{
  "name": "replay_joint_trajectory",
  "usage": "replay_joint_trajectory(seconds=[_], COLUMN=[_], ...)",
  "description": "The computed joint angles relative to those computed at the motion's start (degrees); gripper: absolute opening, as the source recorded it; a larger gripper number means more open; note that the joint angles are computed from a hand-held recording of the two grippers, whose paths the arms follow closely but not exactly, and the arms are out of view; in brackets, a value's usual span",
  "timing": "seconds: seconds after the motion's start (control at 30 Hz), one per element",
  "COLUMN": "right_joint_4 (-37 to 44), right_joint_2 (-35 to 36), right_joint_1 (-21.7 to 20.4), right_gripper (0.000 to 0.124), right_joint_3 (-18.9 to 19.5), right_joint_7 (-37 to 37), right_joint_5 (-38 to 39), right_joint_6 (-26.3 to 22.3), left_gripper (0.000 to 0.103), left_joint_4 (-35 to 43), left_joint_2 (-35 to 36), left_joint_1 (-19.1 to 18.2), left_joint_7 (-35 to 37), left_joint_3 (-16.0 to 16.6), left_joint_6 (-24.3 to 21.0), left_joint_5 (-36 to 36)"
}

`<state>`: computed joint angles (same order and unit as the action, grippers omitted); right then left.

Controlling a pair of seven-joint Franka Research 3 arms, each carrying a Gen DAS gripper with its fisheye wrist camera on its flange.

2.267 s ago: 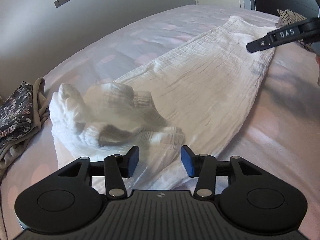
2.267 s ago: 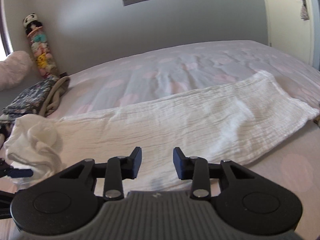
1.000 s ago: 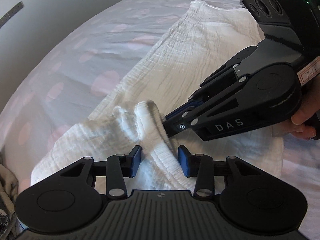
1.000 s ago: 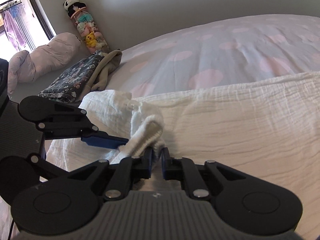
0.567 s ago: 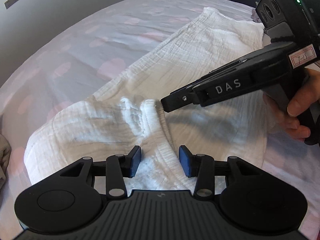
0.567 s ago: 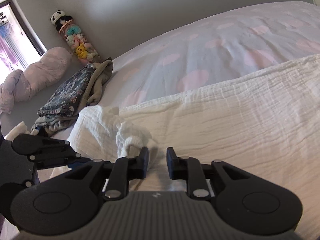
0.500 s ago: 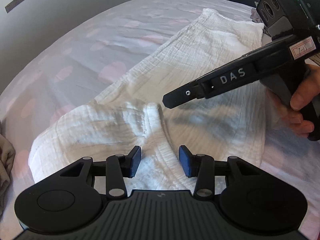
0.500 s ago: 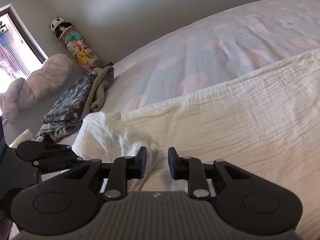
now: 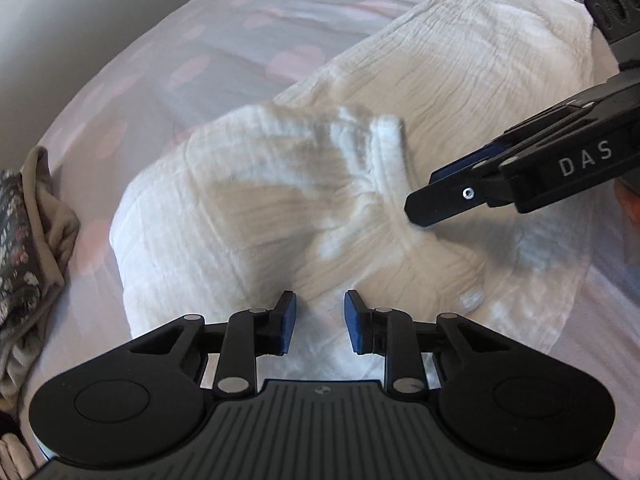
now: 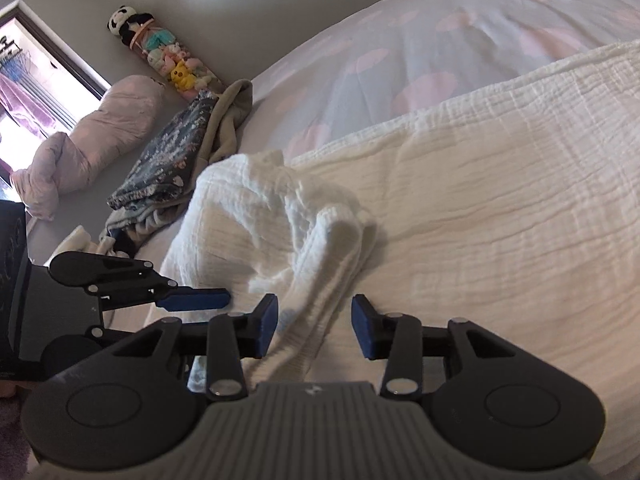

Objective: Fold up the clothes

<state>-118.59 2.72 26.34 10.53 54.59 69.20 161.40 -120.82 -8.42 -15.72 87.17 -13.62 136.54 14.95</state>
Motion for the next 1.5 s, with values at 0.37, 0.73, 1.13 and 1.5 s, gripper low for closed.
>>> replay_joint_trajectory(seconds=[0.37, 0.73, 1.13, 1.5], right_joint_4=[4.27, 2.07, 3.01, 3.78], right_joint_2=[4.7, 1.94, 3.51, 4.15], right_joint_1=[-0.62, -1.46, -1.3, -0.73], right_gripper=[0.047, 0.033, 0.029, 0.052], right_joint_3=[1.63, -0.09, 0.65, 1.97], right_joint_7=[-4.04, 13.31, 2.06, -5.68], right_joint_5=[9.58, -2.17, 12.55, 12.91], right_joint_6=[1.6, -6.46, -3.87, -2.65], left_gripper=[0.024, 0.024, 0.024, 0.024], left_joint_4=[-1.92, 0.29, 1.39, 2.68], left_joint_2=[-0.67, 0.88, 1.19, 2.23], left_joint_1=[0.32, 0.11, -0.17, -0.38], left_joint_7=[-0.04, -3.34, -4.77, -5.72], left_joint_3=[0.51, -0.55, -0.6, -0.77], left_joint_6=[1.48, -1.05, -2.89, -4.28], left_joint_5=[-1.46, 2.0, 2.69, 3.66])
